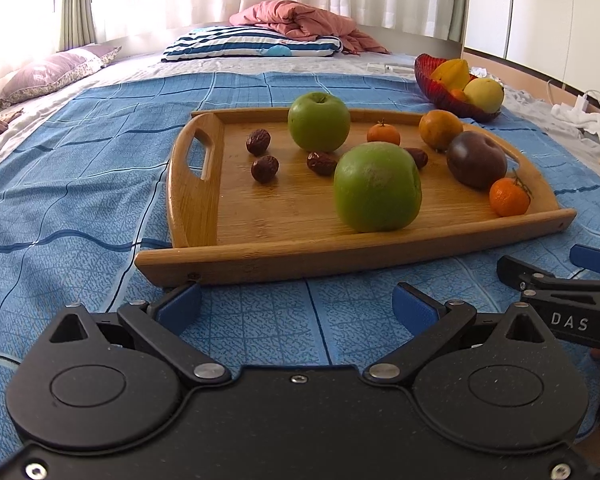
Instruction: Organize fruits
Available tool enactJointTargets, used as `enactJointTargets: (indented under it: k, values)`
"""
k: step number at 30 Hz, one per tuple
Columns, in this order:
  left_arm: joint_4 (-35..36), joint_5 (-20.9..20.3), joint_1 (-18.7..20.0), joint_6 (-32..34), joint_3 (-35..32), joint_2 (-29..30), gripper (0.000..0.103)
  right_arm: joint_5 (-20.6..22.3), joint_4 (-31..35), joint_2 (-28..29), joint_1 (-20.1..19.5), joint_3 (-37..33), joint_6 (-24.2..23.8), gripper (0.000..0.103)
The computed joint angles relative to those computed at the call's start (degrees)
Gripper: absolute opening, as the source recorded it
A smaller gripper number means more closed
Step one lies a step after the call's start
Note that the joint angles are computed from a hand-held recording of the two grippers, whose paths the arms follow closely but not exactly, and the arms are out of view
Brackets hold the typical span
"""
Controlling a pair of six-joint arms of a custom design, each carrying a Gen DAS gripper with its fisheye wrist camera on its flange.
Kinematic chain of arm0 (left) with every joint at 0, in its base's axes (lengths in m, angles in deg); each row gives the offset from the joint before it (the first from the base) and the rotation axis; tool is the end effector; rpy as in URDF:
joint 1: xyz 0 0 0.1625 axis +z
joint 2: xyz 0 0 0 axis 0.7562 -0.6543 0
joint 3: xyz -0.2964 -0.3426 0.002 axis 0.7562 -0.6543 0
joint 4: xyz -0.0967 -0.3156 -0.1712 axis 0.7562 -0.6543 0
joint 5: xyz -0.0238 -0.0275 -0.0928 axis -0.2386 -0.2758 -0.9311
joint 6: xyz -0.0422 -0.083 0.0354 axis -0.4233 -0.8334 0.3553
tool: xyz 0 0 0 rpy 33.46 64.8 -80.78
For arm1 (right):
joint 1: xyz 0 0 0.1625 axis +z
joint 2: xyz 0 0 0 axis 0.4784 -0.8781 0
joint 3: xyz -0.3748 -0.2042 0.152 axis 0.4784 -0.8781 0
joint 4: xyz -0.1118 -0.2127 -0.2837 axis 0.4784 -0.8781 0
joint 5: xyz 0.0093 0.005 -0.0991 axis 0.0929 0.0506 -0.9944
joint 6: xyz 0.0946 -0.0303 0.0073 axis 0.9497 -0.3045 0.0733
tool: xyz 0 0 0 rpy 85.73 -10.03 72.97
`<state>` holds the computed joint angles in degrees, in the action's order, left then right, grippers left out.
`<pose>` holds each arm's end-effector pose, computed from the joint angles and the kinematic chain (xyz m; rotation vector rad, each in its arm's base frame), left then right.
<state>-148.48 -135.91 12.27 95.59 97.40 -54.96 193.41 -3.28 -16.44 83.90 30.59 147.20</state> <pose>-0.0755 -0.5246 0.1973 0.9175 2.3286 -0.8644 0.2389 -0.4531 -0.0049 0.0601 -1.8975 1.2529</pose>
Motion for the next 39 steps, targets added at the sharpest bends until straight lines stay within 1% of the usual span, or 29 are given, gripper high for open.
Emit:
enactJointTargets:
  k: [3, 9, 19, 39]
  values:
    - [-1.1, 0.7, -0.2, 0.5, -0.1, 0.9, 0.103, -0.8, 1.7, -0.1, -0.4, -0.3, 1.0, 0.103]
    - [-1.9, 2.3, -0.4, 0.3, -0.5, 2.0, 0.103, -0.9, 0.9, 0.3, -0.4, -0.3, -0.8, 0.103]
    - [-2.5, 1.8, -0.1, 0.5, -0.3, 2.1, 0.103, -1.5, 0.7, 0.6, -0.5, -0.4, -3.0, 0.103]
    - [-2.6, 1.7, -0.1, 0.5, -0.3, 2.1, 0.103, -1.4, 0.5, 0.7, -0.5, -0.4, -3.2, 0.103]
